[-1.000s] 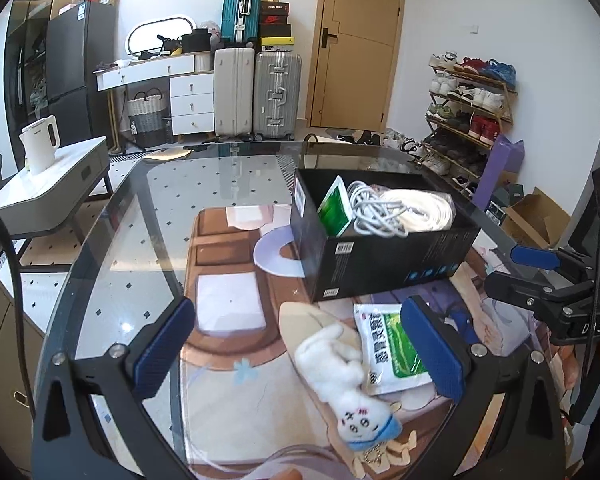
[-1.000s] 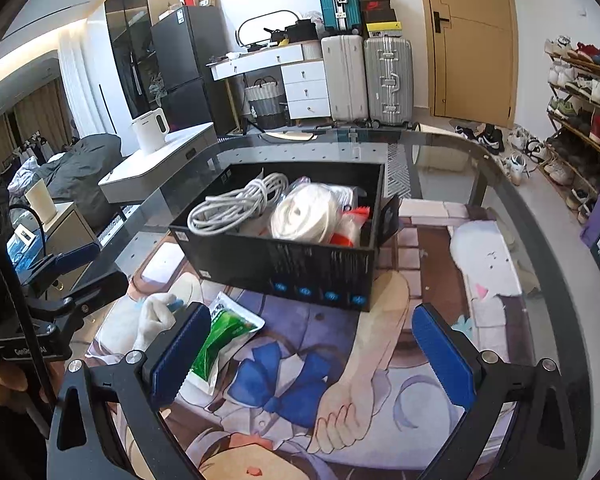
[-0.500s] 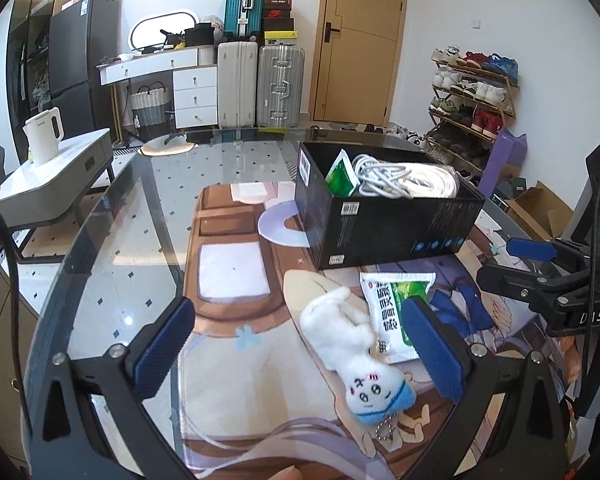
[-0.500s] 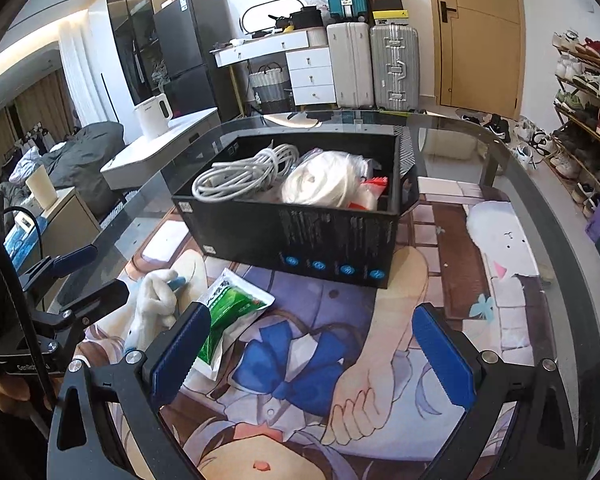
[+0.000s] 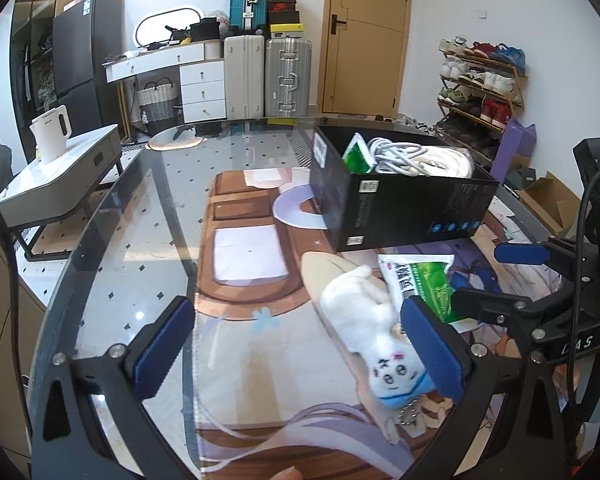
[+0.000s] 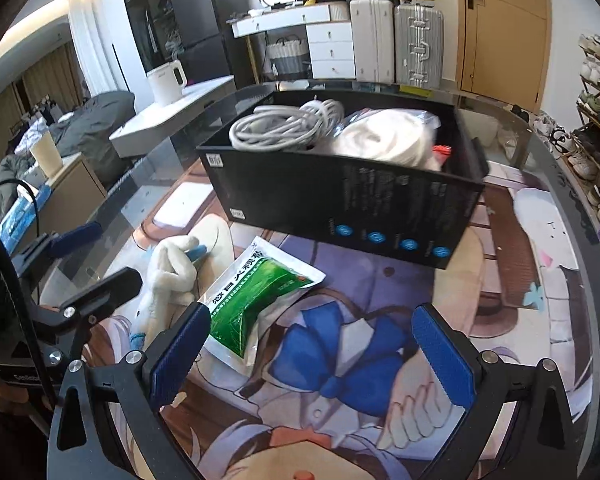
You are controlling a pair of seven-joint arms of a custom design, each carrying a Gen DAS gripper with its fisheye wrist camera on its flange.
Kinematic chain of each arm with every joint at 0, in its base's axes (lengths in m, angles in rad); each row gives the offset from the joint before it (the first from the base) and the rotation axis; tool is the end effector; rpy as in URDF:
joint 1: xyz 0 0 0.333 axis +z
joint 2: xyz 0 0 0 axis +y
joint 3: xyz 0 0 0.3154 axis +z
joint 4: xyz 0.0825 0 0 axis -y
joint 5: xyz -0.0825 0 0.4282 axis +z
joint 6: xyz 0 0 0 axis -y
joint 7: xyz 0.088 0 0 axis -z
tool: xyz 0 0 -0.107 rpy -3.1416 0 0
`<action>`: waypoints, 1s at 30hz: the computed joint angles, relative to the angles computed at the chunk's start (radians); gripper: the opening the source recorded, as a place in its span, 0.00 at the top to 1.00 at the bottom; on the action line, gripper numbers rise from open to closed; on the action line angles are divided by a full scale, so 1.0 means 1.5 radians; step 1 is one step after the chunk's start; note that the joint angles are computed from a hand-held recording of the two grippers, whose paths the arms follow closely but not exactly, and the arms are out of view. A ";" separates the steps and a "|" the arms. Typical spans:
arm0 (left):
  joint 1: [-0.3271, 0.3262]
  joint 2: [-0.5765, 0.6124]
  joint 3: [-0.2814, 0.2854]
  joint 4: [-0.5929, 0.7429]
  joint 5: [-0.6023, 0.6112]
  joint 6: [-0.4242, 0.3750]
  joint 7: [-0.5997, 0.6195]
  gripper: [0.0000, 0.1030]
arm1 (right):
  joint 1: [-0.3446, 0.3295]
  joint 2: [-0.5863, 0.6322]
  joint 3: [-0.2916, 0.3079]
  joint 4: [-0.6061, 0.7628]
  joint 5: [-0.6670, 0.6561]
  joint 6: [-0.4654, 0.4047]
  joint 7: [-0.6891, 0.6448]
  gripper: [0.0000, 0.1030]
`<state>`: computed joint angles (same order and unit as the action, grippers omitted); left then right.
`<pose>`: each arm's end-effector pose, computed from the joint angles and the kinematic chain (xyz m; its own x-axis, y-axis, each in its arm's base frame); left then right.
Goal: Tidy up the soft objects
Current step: 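Move both grippers toward the white plush doll and second green packet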
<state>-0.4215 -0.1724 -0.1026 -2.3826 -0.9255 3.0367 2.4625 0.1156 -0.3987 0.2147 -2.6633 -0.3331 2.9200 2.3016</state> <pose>0.4977 -0.2184 0.4370 -0.5355 -0.8424 0.0603 -0.5708 0.3084 -0.7609 0.4379 0.1700 0.4057 -0.0481 -0.9925 -0.1127 -0.7806 0.1077 -0.6156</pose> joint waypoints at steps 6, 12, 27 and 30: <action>0.010 0.005 0.004 0.007 0.000 -0.022 -0.007 0.00 | 0.011 0.056 -0.005 0.050 -0.004 -0.022 -0.004 0.01; 0.022 0.005 -0.003 0.011 -0.023 -0.036 0.002 0.00 | 0.028 0.102 -0.014 0.090 -0.025 -0.044 0.017 0.01; 0.043 0.008 -0.019 0.014 -0.003 -0.058 -0.019 0.00 | 0.066 0.127 -0.050 0.118 -0.100 -0.100 0.051 0.01; 0.049 0.010 -0.024 0.014 0.028 -0.065 -0.046 0.00 | 0.064 0.117 -0.055 0.106 -0.085 -0.097 0.031 0.01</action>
<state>-0.3473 -0.1578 -0.1387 -2.3611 -0.8831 2.9397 2.3931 0.2109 -0.2229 0.1329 -2.5038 -0.4612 2.7747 2.3479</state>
